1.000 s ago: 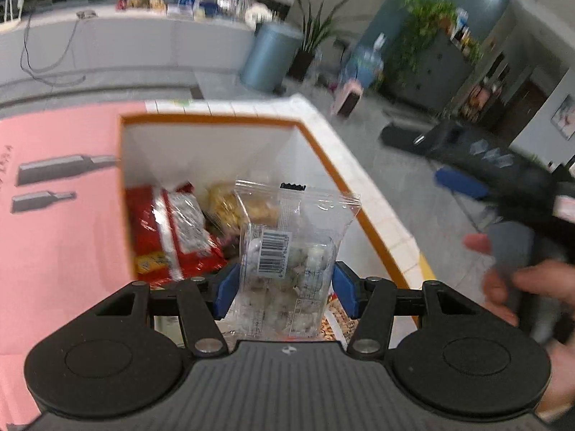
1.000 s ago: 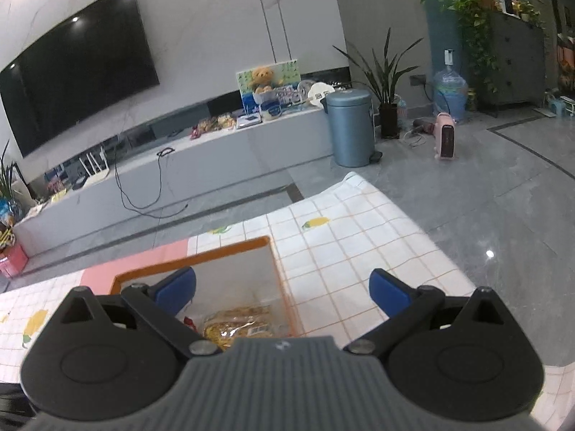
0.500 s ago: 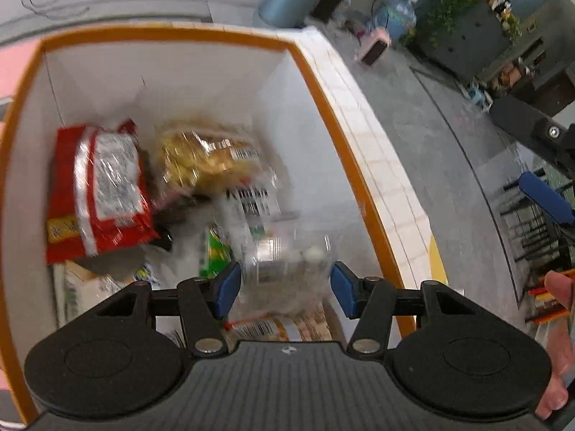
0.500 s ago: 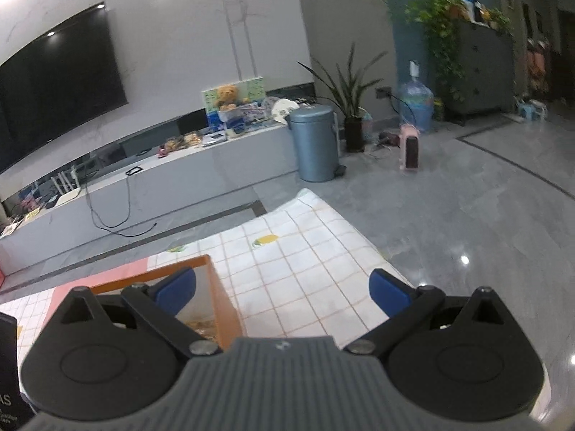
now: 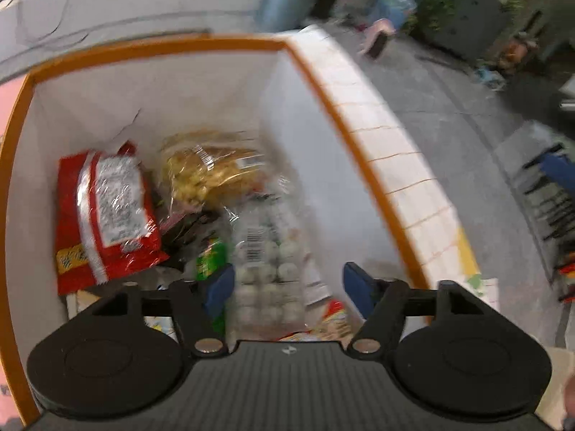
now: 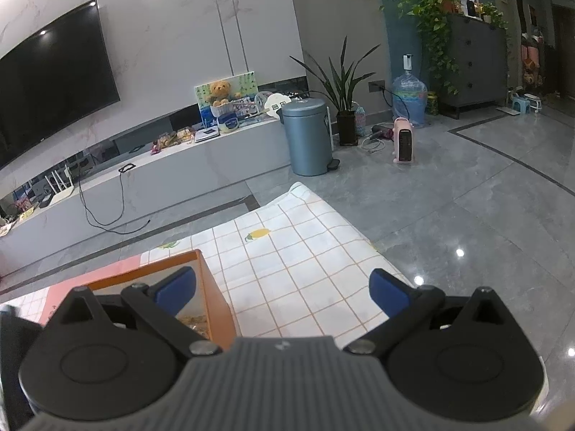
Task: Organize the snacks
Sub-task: 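Open both tools to drop the clear bags into the box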
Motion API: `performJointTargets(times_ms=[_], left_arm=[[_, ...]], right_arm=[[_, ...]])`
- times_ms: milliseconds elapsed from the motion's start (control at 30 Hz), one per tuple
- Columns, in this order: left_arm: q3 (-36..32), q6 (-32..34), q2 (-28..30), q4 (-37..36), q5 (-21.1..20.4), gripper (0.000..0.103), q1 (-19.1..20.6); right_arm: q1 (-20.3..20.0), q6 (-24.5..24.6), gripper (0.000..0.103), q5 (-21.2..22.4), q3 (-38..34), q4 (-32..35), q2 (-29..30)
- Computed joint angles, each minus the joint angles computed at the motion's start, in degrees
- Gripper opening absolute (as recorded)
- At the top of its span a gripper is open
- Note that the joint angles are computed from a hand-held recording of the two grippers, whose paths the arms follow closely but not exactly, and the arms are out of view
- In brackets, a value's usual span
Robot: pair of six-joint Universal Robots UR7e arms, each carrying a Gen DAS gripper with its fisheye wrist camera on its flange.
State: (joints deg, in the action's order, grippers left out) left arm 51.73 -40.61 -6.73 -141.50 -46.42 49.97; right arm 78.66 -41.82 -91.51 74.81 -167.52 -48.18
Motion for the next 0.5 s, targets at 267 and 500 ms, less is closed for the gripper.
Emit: performJointTargets(times_ms=[267,500], left_arm=[[0.15,1.09,-0.44,3.34,7.79,0.089,-3.08],[2.64,-1.49,-2.56,7.91,13.00,0.089,-5.29]], right_arm=[[0.33,-0.39,0.100,-1.35,0.17,-1.70,0.47],[0.61,-0.91,0.100,-2.02,1.19,-2.79,-0.03]])
